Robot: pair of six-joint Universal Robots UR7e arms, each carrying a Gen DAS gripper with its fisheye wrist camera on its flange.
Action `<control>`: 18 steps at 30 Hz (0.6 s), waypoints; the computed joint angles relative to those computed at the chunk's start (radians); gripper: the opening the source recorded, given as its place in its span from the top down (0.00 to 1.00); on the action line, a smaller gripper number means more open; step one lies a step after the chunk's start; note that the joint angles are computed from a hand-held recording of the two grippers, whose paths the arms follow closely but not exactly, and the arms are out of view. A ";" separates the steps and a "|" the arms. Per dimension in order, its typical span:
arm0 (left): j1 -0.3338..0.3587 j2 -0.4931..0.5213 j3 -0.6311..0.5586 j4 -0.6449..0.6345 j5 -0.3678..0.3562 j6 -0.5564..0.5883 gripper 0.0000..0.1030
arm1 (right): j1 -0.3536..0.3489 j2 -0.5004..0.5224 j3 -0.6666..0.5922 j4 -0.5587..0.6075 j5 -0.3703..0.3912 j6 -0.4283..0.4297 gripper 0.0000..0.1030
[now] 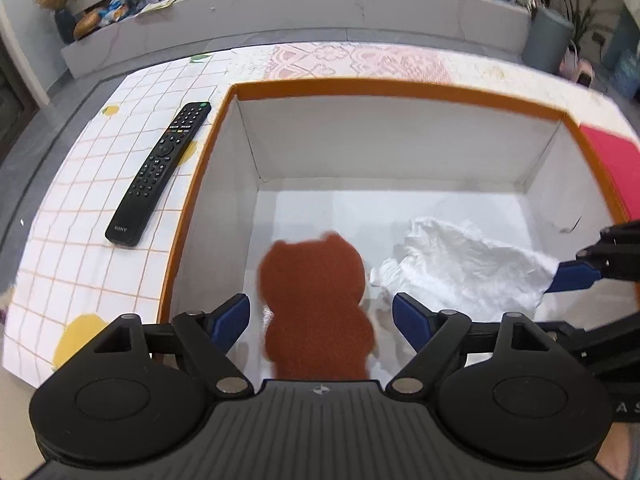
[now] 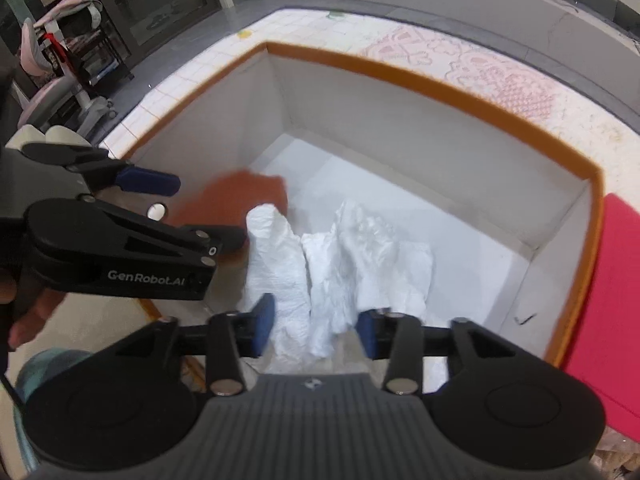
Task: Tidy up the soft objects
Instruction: 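Carry both items over the orange box and open both grippers to drop them, then move both grippers back toward the remaining soft items on the table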
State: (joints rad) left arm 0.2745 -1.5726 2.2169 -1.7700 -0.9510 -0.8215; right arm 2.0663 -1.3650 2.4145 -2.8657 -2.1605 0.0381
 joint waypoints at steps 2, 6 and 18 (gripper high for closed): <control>-0.005 -0.010 -0.001 -0.006 0.001 -0.009 0.07 | 0.019 -0.017 0.002 0.011 -0.015 0.001 0.51; -0.028 -0.023 -0.003 -0.002 0.008 -0.012 0.05 | 0.066 -0.049 0.004 0.029 -0.040 0.027 0.40; -0.190 -0.086 -0.017 0.062 0.023 -0.107 0.05 | 0.215 -0.195 0.058 0.087 -0.113 0.072 0.25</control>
State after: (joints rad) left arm 0.0843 -1.6590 2.2001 -1.7079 -0.9276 -0.9284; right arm 2.2813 -1.5597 2.4721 -2.7791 -2.2736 0.1103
